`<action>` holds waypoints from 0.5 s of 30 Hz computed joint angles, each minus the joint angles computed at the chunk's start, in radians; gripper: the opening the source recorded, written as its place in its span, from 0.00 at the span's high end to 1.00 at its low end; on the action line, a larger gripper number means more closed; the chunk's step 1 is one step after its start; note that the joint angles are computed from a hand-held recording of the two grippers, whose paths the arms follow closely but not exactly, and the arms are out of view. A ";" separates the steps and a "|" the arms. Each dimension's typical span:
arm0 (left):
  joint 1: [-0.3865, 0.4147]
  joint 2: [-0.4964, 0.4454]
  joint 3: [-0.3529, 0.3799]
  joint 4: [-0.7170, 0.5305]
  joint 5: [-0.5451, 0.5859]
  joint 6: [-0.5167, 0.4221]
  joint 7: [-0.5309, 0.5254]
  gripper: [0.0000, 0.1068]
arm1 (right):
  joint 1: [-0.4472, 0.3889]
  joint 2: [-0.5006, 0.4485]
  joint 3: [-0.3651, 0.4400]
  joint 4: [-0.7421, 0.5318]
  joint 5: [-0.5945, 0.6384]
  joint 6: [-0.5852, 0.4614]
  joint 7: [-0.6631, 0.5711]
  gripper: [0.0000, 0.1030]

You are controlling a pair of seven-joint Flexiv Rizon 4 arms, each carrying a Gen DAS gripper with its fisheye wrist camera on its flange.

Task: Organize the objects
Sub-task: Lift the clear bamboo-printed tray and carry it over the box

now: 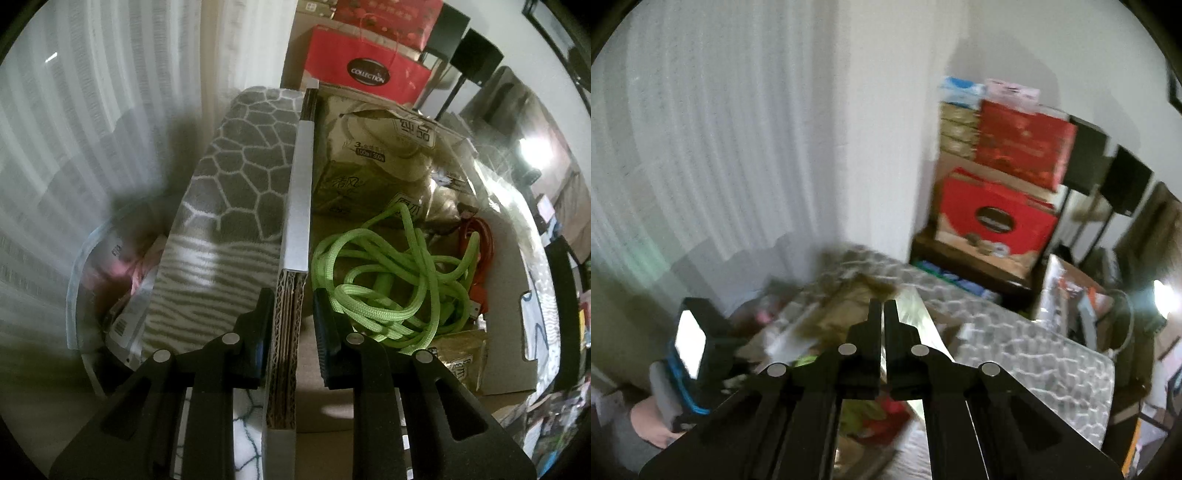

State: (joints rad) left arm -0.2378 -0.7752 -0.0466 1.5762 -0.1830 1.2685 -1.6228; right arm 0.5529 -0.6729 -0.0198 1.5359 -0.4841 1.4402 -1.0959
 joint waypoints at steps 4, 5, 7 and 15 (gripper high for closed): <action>0.003 0.001 -0.005 0.002 -0.003 0.001 0.001 0.83 | -0.091 -0.060 0.200 -0.109 0.109 -0.132 -0.156 0.99; 0.001 0.001 -0.003 0.001 -0.002 0.001 0.000 0.83 | -0.096 -0.065 0.208 -0.116 0.113 -0.140 -0.159 1.00; 0.002 0.002 -0.004 0.001 -0.001 0.000 0.002 0.83 | -0.073 -0.058 0.165 -0.109 0.122 -0.144 -0.152 0.98; 0.006 0.003 -0.011 0.009 -0.009 0.011 0.007 0.83 | -0.059 -0.025 0.022 -0.034 0.116 -0.150 -0.014 0.60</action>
State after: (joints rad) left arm -0.2316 -0.7725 -0.0581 1.5851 -0.1916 1.2795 -1.6154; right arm 0.4935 -0.6980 0.0025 1.5024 -0.3683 1.2906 -1.1101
